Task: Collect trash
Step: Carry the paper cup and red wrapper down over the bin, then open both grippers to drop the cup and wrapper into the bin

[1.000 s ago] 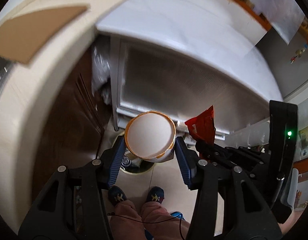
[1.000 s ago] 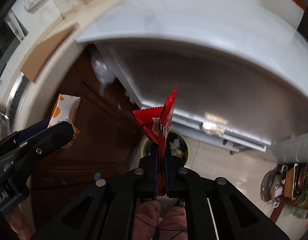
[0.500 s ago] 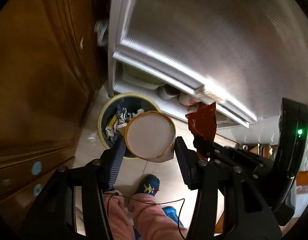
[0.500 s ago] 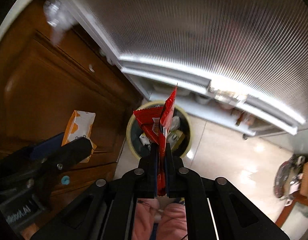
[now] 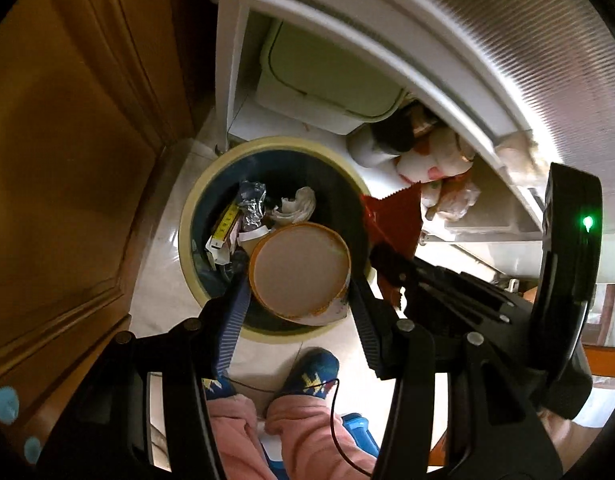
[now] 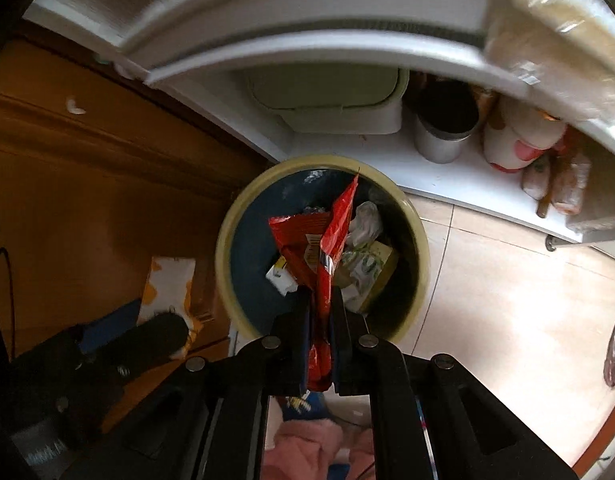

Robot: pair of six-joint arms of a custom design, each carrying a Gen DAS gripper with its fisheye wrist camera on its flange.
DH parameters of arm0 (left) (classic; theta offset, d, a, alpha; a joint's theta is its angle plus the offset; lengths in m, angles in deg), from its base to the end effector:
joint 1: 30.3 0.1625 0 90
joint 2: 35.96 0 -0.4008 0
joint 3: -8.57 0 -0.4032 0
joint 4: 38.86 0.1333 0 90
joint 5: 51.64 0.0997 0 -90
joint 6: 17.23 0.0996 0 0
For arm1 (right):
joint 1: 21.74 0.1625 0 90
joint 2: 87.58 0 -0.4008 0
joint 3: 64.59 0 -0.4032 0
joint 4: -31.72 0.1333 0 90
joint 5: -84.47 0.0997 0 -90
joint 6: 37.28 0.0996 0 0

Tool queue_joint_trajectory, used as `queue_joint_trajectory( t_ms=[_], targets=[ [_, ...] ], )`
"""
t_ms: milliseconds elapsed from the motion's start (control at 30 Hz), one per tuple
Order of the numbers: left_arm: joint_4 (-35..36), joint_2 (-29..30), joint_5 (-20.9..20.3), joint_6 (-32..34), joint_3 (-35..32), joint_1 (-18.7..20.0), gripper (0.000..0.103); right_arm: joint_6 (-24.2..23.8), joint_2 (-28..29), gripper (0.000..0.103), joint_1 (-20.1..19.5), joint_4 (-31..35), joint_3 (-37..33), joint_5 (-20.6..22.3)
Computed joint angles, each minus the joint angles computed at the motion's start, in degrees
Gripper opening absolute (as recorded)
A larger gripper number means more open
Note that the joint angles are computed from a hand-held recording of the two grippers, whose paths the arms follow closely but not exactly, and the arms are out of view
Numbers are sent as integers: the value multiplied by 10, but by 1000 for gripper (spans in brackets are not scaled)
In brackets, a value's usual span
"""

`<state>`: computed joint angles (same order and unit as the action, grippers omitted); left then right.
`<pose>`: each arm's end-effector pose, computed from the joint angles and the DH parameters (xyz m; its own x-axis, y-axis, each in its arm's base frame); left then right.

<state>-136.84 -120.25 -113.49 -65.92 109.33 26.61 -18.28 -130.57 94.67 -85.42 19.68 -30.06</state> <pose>-0.1286 -0.5275 0.3454 -0.8681 -0.2661 -0.4189 -0.1699 0.9524 -0.2530 0.3807 -0.5598 0.0576 -0.8682 -0.1857 0.4602 -0.1572 0.9825 0.0999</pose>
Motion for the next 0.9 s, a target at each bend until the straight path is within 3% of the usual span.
queue_joint_trajectory(
  t_ms=[33, 100, 167, 200, 500, 567, 767, 900],
  targets=[
    [-1, 4, 0, 3, -1, 4, 48, -4, 3, 14, -6, -13, 7, 0],
    [1, 16, 3, 10, -5, 15, 59, -10, 12, 25, -16, -30, 9, 1],
    [9, 23, 13, 9, -12, 20, 80, -10, 22, 40, -22, -39, 6, -6],
    [7, 24, 16, 11, -12, 25, 83, -11, 23, 42, -24, -44, 7, -8],
    [52, 24, 45, -8, -27, 28, 83, -27, 24, 53, -28, -21, -2, -21],
    [57, 27, 50, -13, -32, 27, 83, -26, 23, 66, -29, -14, -3, -20],
    [78, 25, 57, -21, -43, 17, 83, -29, 19, 69, -20, -5, -9, -24],
    [87, 25, 62, -19, -51, 10, 83, -26, 18, 81, -15, 6, -16, -39]
  ],
)
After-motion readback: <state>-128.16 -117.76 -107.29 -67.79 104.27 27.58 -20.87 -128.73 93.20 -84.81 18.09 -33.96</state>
